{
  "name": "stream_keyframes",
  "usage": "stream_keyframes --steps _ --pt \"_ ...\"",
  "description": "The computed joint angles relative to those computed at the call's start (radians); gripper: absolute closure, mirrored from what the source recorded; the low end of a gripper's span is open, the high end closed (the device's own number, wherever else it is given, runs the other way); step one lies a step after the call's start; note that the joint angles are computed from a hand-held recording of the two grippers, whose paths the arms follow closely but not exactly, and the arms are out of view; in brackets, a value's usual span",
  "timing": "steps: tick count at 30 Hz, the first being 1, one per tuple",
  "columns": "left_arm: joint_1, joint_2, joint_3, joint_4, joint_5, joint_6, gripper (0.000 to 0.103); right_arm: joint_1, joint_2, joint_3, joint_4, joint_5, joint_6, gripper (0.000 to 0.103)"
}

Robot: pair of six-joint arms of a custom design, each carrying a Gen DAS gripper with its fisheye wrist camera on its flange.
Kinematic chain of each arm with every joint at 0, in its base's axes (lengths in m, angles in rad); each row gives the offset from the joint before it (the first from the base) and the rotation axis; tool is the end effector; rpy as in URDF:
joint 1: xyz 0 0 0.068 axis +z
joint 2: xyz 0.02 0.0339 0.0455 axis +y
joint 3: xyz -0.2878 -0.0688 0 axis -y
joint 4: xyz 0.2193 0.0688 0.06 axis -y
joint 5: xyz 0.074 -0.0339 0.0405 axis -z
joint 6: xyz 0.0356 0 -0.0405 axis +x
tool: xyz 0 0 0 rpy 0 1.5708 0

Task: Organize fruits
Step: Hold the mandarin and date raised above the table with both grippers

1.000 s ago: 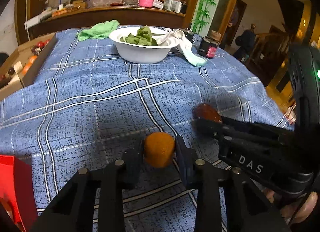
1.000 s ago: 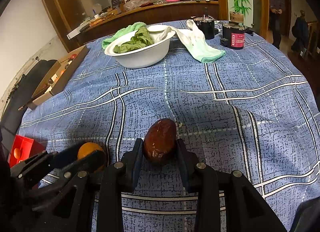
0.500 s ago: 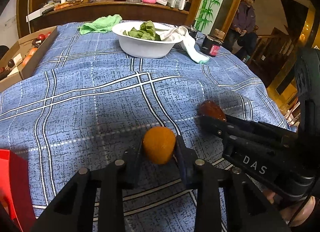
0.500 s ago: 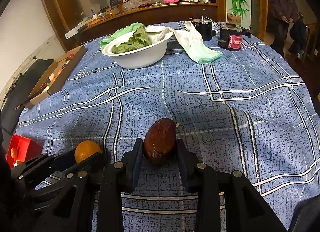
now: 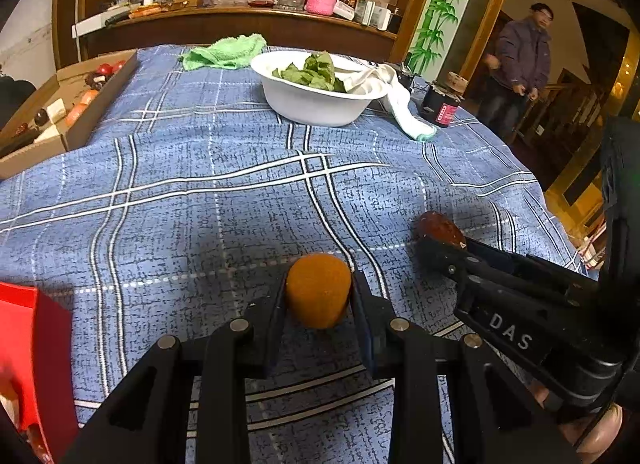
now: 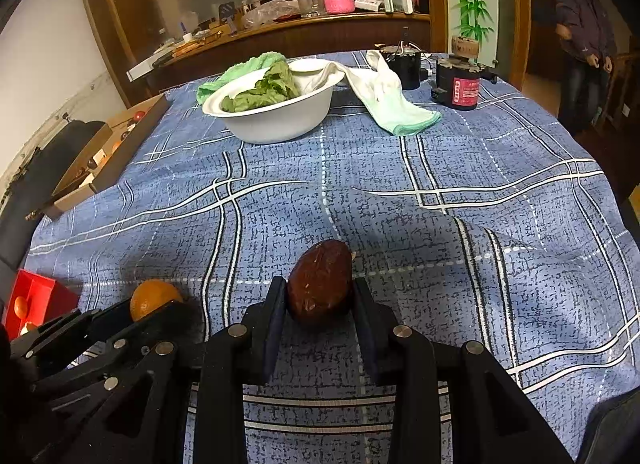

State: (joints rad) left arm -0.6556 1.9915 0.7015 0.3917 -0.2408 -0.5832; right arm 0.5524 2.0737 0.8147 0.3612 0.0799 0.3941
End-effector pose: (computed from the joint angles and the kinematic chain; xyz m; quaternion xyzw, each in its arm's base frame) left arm 0.2617 -0.1905 0.0972 -0.0057 0.9380 -0.0978 0.3325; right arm 0.3006 0.1819 0.0897 -0.0614 0.9413 0.1168 0.3108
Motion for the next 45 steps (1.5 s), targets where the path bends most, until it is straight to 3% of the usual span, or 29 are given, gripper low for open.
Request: stream_keyframes --steps 8,15,25,33,40,45 --pt "-0.131 -0.152 -0.063 -0.076 -0.109 -0.046 0.073 0.017 -0.119 -0.07 -0.042 -0.007 0.046 0.068" --pt "-0.315 -0.374 -0.185 -0.17 -0.256 -0.179 0.073 0.094 -0.323 -0.225 -0.048 0.033 0.094 0.068" --pt "-0.616 -0.607 -0.248 -0.47 -0.494 -0.499 0.073 0.372 -0.542 -0.357 -0.101 0.243 0.202 0.068" --pt "-0.825 -0.633 -0.211 -0.812 -0.635 -0.848 0.073 0.544 -0.602 -0.385 -0.137 0.354 0.306 0.068" --pt "-0.93 -0.607 -0.173 -1.065 -0.678 -1.097 0.073 0.644 -0.582 -0.375 -0.157 0.409 0.364 0.068" --pt "-0.957 -0.621 -0.18 -1.107 -0.685 -1.151 0.073 0.705 -0.559 -0.346 -0.184 0.441 0.391 0.067"
